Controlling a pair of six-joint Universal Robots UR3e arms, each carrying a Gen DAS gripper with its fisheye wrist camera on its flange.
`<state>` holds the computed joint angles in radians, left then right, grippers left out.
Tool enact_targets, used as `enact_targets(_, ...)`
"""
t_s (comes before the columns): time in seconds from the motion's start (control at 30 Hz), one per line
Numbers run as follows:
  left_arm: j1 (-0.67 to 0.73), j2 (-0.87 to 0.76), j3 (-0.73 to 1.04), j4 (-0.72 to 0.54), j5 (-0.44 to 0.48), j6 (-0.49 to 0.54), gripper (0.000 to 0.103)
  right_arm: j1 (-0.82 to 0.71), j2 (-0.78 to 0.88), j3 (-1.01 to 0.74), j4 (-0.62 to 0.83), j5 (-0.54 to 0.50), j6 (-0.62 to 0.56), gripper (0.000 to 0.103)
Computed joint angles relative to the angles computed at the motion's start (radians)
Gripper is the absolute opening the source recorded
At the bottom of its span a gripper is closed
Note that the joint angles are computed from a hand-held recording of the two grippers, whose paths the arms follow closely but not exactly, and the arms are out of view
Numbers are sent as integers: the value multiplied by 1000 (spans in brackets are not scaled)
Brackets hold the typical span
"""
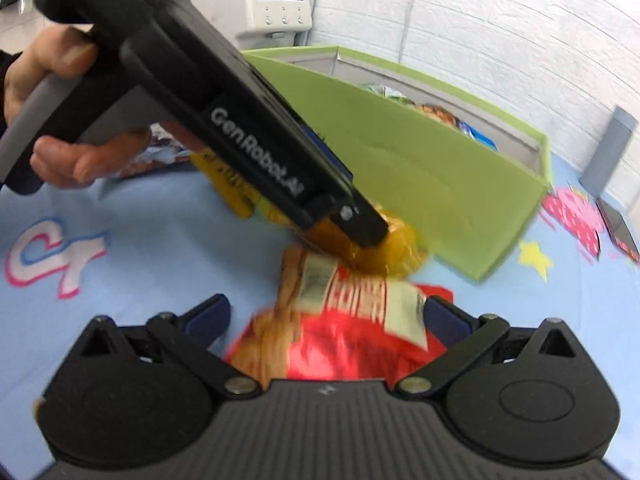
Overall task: Organize snacks
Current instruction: 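Grasp the yellow bread pack with the left gripper while the right grasps the red snack bag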
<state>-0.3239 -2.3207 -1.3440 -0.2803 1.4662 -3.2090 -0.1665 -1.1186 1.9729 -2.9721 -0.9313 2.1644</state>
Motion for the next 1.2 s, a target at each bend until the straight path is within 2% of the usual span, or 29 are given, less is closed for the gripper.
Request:
enact_targets(0.13, -56, 67, -156, 104, 46, -24, 34, -77, -124, 189, -18, 28, -31, 102)
enact_targets(0.2, -83, 96, -211, 133, 62, -54, 34, -96, -194, 271, -27, 11, -10, 102)
enact_targets(0.3, -125, 145, -303, 174, 92, -91, 37, -156, -332, 394, 46, 36, -57, 103)
enact_targets(0.43, -175, 214, -379, 148, 150, -85, 42, -247, -505, 524, 152, 62, -161, 102)
enact_targets(0.47, -176, 231, -385, 138, 153, -69, 42, -277, -556, 564, 155, 73, -161, 102)
enact_targets(0.5, -174, 244, -396, 149, 158, -48, 46, -273, -598, 587, 127, 81, -104, 102)
enact_targets(0.53, -172, 250, -395, 155, 165, -27, 51, -307, -669, 612, 172, 110, -96, 102)
enact_targets(0.57, -165, 254, -387, 156, 161, 11, 64, -369, -743, 628, 276, 155, -119, 103)
enact_targets(0.6, -151, 253, -378, 156, 140, 57, 69, -424, -831, 629, 437, 186, -150, 103)
enact_targets(0.7, -104, 244, -337, 109, 43, 186, 69, -508, -940, 560, 862, 182, -242, 103)
enact_targets(0.73, -86, 239, -324, 85, -6, 232, 69, -513, -927, 549, 910, 179, -253, 103)
enact_targets(0.77, -71, 226, -303, 57, -44, 270, 69, -505, -910, 552, 908, 168, -240, 102)
enact_targets(0.8, -64, 209, -273, 24, -64, 292, 69, -482, -875, 563, 835, 165, -184, 103)
enact_targets(0.83, -59, 196, -254, 1, -77, 303, 68, -472, -881, 555, 841, 146, -212, 103)
enact_targets(0.87, -54, 182, -239, -16, -84, 306, 68, -445, -845, 560, 762, 156, -155, 103)
enact_targets(0.93, -44, 174, -251, -18, -100, 280, 67, -349, -675, 530, 499, 136, -34, 103)
enact_targets(0.97, -38, 175, -270, -8, -106, 258, 61, -294, -571, 484, 389, 121, 15, 103)
enact_targets(1.0, -35, 181, -286, -15, -101, 232, 54, -255, -495, 439, 323, 99, 47, 103)
enact_targets(1.03, -36, 188, -300, -26, -85, 202, 52, -218, -431, 404, 245, 74, 85, 102)
enact_targets(1.07, -37, 198, -344, 13, -65, 169, 49, -189, -378, 370, 185, 53, 112, 102)
enact_targets(1.2, -69, 233, -451, 125, 28, 99, 52, -163, -306, 314, 126, 34, 162, 103)
